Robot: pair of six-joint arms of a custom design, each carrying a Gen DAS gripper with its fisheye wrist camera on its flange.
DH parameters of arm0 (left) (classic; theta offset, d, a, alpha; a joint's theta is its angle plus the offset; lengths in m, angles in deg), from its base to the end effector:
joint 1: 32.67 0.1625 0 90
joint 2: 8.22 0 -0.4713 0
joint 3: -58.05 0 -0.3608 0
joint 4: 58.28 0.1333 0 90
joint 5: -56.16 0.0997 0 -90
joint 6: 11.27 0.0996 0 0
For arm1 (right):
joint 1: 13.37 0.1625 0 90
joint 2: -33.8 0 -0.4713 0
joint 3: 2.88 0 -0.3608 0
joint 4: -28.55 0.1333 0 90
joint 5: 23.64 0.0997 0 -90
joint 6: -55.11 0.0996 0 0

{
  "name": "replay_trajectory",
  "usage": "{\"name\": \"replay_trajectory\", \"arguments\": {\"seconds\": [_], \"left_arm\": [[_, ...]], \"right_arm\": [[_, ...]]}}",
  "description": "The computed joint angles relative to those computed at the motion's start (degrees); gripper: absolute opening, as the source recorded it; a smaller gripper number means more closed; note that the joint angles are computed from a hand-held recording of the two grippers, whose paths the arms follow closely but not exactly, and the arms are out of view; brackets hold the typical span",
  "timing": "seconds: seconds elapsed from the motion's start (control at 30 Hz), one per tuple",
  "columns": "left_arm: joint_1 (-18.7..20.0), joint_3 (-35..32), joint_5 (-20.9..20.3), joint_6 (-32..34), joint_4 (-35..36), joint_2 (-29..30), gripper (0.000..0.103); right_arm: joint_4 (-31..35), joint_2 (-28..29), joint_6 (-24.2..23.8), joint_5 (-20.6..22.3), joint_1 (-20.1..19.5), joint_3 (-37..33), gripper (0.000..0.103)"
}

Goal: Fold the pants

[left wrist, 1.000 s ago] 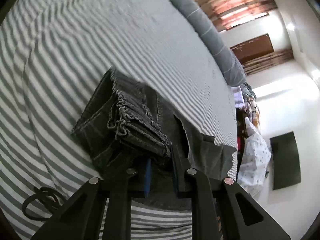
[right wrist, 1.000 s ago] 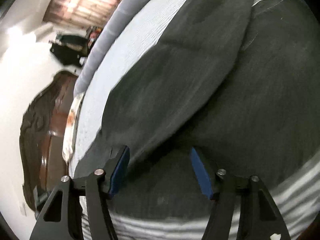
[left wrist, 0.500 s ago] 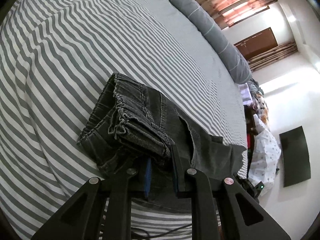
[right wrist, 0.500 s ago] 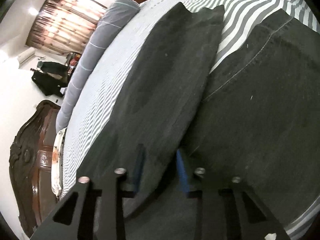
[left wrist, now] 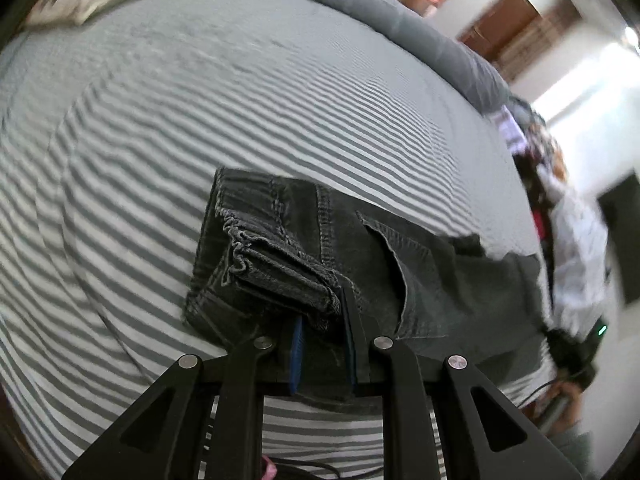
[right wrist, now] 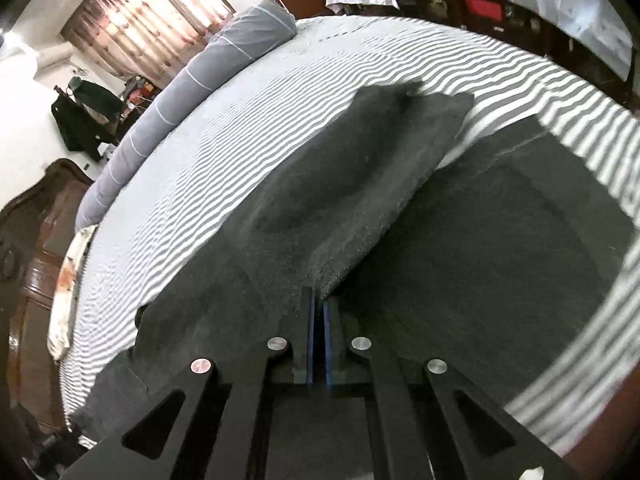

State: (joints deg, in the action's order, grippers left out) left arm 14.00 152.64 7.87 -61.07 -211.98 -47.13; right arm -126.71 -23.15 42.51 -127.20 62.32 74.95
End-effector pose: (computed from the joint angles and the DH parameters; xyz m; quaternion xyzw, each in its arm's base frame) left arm -0.3209 -0.6310 0.1008 -0.0775 0.9293 -0.3028 0.1967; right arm -0.0747 -0.7375 0.4295 -0.0583 -0.9187 0.3393 0.1936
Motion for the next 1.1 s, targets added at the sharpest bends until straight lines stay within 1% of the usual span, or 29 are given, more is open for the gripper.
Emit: {"name": "replay_trajectory", "arguments": {"seconds": [0.1,0.23,0.3,0.4,0.47,0.53,0.6,0.63,0.7,0.77,0.83,0.9,0.93,0.97,1.1], "left_arm": [[-0.07,-1.04,0.57,5.02,2.27,0.01,0.017],[0.40,-0.17,-0.68,7.80,3.01,-0.64,0.017],[0.62,0.82,-1.40,7.65,3.69,-0.97,0.017],[1.07,2.31,-2.17,5.27,6.06,-1.34,0.017],[1.53,3.00,-2.72,3.12,8.14,-1.32,0.017],[1.81,3.42,-2.44,1.69,9.43,-0.86,0.017],[1.23,3.64,-0.46,1.88,9.37,-0.08,0.017],[0.82,3.31,0.68,2.01,10.14,0.32,0.017],[0.16,3.00,1.86,2.42,10.95,0.53,0.017],[-0.39,2.82,2.24,2.82,11.54,0.49,0.020],[-1.39,3.02,2.83,2.76,12.20,0.01,0.022],[-2.42,3.15,2.57,2.91,12.44,-0.32,0.027],[-3.23,3.46,2.53,2.79,12.79,-0.64,0.034],[-3.45,3.97,2.29,3.18,12.38,-1.05,0.037],[-5.87,5.17,0.93,6.07,10.11,-1.30,0.039]], "right_arm": [[-2.86,-2.66,-1.17,-2.30,0.22,4.79,0.003],[-5.23,-5.74,-1.18,-4.15,-0.51,10.59,0.003],[-5.50,-6.56,-0.31,-4.11,-1.32,12.25,0.003],[-5.76,-7.19,0.84,-4.91,-1.94,14.03,0.003],[-5.19,-7.03,0.85,-5.72,-2.18,14.32,0.003],[-3.82,-6.47,1.15,-5.81,-2.53,13.74,0.003],[-2.88,-6.28,1.97,-4.58,-3.03,13.47,0.003],[-1.65,-6.35,2.25,-2.80,-3.56,13.09,0.004],[-1.34,-6.64,3.29,-0.77,-4.11,13.11,0.010],[0.28,-7.24,3.95,3.19,-5.06,12.85,0.011],[1.31,-7.55,3.95,5.54,-5.82,12.37,0.013],[2.59,-7.57,3.80,6.91,-6.38,11.72,0.016],[2.84,-7.52,3.70,7.35,-6.59,11.56,0.016],[3.15,-7.58,3.51,7.99,-6.82,11.49,0.016],[3.91,-7.50,3.58,9.86,-7.75,10.92,0.018]]}}
